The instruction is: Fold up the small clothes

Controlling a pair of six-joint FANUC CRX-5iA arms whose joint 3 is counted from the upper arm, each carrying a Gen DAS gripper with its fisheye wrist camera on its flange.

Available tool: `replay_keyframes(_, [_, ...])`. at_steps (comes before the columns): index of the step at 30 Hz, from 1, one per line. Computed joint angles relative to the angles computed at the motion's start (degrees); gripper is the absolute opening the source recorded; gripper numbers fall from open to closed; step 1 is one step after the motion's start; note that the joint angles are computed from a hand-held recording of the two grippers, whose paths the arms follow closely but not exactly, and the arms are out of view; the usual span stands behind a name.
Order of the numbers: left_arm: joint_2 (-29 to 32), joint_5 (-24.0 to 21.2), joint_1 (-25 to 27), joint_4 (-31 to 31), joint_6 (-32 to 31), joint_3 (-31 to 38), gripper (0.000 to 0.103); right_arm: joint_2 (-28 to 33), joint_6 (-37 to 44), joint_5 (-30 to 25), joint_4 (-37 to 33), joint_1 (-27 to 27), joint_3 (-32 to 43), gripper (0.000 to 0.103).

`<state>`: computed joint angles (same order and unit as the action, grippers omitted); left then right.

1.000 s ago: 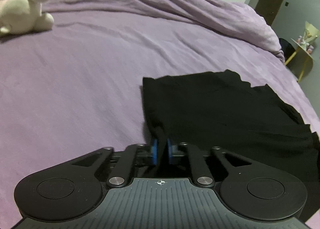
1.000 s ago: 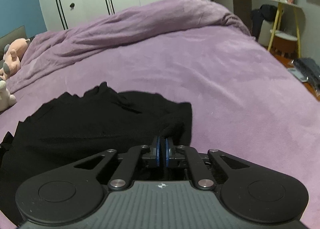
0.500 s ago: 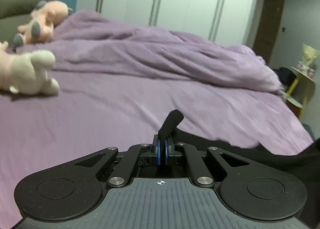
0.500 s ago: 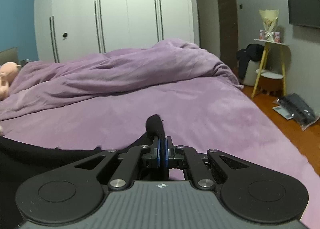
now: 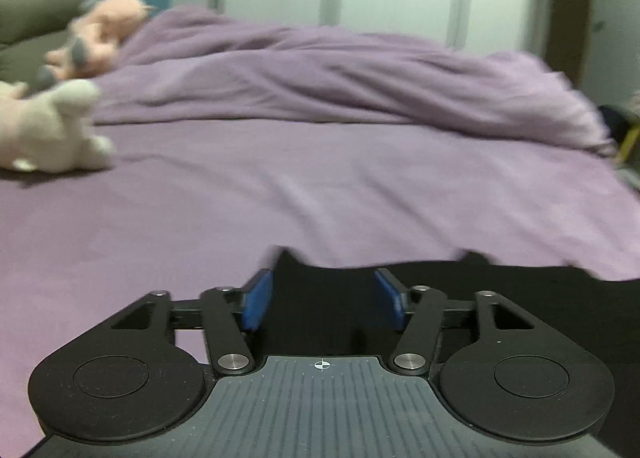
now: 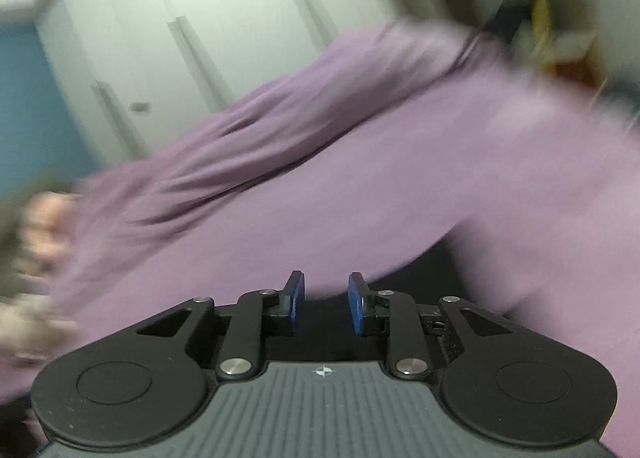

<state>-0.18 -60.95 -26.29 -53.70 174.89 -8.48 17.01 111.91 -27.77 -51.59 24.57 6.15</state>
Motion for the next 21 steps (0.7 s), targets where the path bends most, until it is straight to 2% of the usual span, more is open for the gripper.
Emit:
replay_keyframes(1, [0.59,2.43,0.13,0.25,0.07,0.06,0.067,1.51,4.38,-5.0,-6.3,-1.47,1.46,0.025])
replay_keyframes(2, [1.99,3.63,0.27,0.92,-0.43,0.99,0.069,3.03,5.77,-8.13,-9.6,-1.77,2.44,0.025])
replay_keyframes(4, [5.23,3.73,0.45,1.85,-1.9,3.43,0.069,5.75,5.28,-11.09,-11.15,-1.05,4.06,0.025])
replay_keyframes(6, [8.26,2.44,0.35,2.44,-3.87,5.79,0.07,7.1,4.76,-8.17,-7.02,1.05,4.23,0.021])
replay_keyframes(8, [11.29,-0.41,0.85,3.74,-6.8,8.15,0.073,7.72,9.27,-6.75,-8.1,0.27,4.27,0.011])
replay_keyframes(9, [12.3,-1.62,0.88,3.63,-6.65,8.66,0.076,7.85,9.44,-6.35,-8.05,-0.32,4.41,0.01])
replay_keyframes(10, [12.28,-1.07,1.16,2.92,-5.38,8.11,0.081,7.89,9.2,-5.04,-7.51,-0.81,4.4,0.01])
replay_keyframes(12, [11.71,0.22,1.64,2.74,-3.8,7.08,0.083,7.66,7.16,-1.01,-3.45,-0.93,3.99,0.007])
replay_keyframes(13, [11.55,0.5,1.8,2.72,-3.69,6.83,0.084,8.02,6.28,-0.87,-2.25,-1.64,4.5,0.0])
replay_keyframes(17, [12.09,0.01,1.55,2.42,-3.52,7.23,0.088,7.97,-0.92,5.23,5.81,-1.74,3.21,0.0])
replay_keyframes(20, [12.3,0.34,1.75,2.39,-3.46,7.3,0.089,8.39,-4.37,6.36,5.01,-2.86,3.42,0.0])
replay_keyframes(21, [12.3,0.38,1.75,2.39,-3.39,7.27,0.089,8.23,-7.93,8.91,8.26,-1.59,2.39,0.0])
